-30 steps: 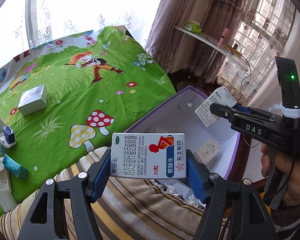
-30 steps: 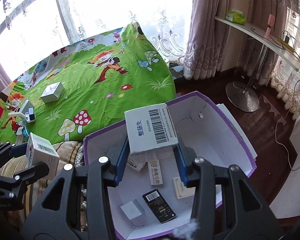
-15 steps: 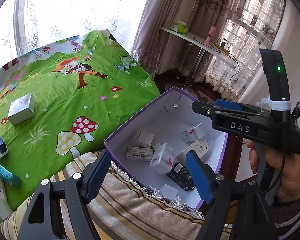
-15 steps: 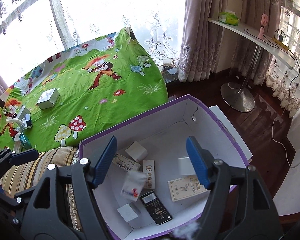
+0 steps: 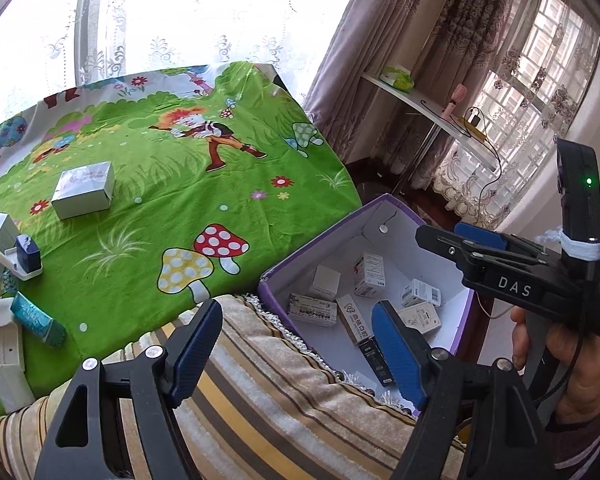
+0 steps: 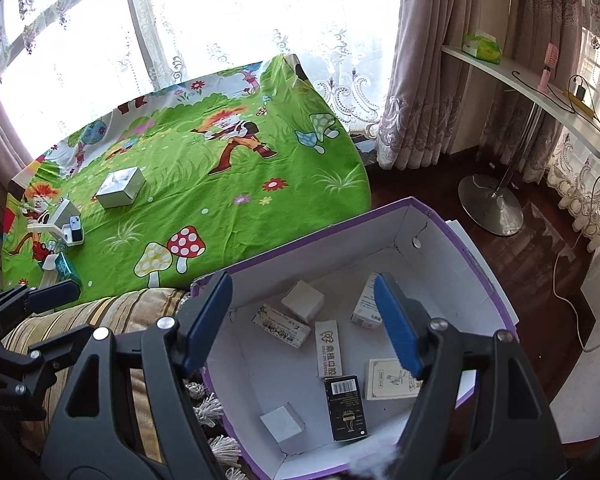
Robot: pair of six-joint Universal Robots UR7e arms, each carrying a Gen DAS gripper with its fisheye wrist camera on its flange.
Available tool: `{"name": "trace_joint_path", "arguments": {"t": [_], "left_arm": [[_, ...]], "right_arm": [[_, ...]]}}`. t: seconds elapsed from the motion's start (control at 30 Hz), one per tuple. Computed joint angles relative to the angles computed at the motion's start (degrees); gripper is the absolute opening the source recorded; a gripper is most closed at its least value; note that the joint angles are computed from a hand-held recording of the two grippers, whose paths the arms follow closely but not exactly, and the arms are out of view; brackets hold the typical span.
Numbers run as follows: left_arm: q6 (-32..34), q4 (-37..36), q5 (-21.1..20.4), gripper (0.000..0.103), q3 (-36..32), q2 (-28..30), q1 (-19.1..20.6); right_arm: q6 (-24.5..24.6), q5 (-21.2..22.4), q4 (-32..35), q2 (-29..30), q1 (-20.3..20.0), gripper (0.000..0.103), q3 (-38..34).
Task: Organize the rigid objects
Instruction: 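Move both open tools back toward the remaining boxes on the bed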
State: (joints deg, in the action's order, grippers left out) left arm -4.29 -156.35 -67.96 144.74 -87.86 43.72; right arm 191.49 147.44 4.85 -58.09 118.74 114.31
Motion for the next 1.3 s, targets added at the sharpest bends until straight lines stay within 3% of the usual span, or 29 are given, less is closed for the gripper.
{"name": "trace_joint_path", "arguments": {"t": [0.27, 0.53, 0.93, 1.3], "left_arm": [[-0.5, 0.9, 1.8, 0.078, 0.0, -4.0, 3.1], [0.1, 3.2, 3.4, 0.078, -0.4, -9.4, 7.3], [-0.7, 8.2, 6.7, 0.078, -2.9, -17.1, 17.3], [-1.0, 15.5, 10.1, 0.075, -6.3, -18.8, 24.0]], "right_arm": [[-2.3, 0.8, 1.1, 4.4, 2.3, 0.076, -3.6], [-2.0, -4.7, 2.8, 8.2, 2.8, 0.076, -6.5], [-2.3, -10.5, 6.1, 13.9, 3.4, 0.076, -11.2], [-5.6, -12.1, 10.0, 19.4, 4.2, 0.076, -16.8]]}}
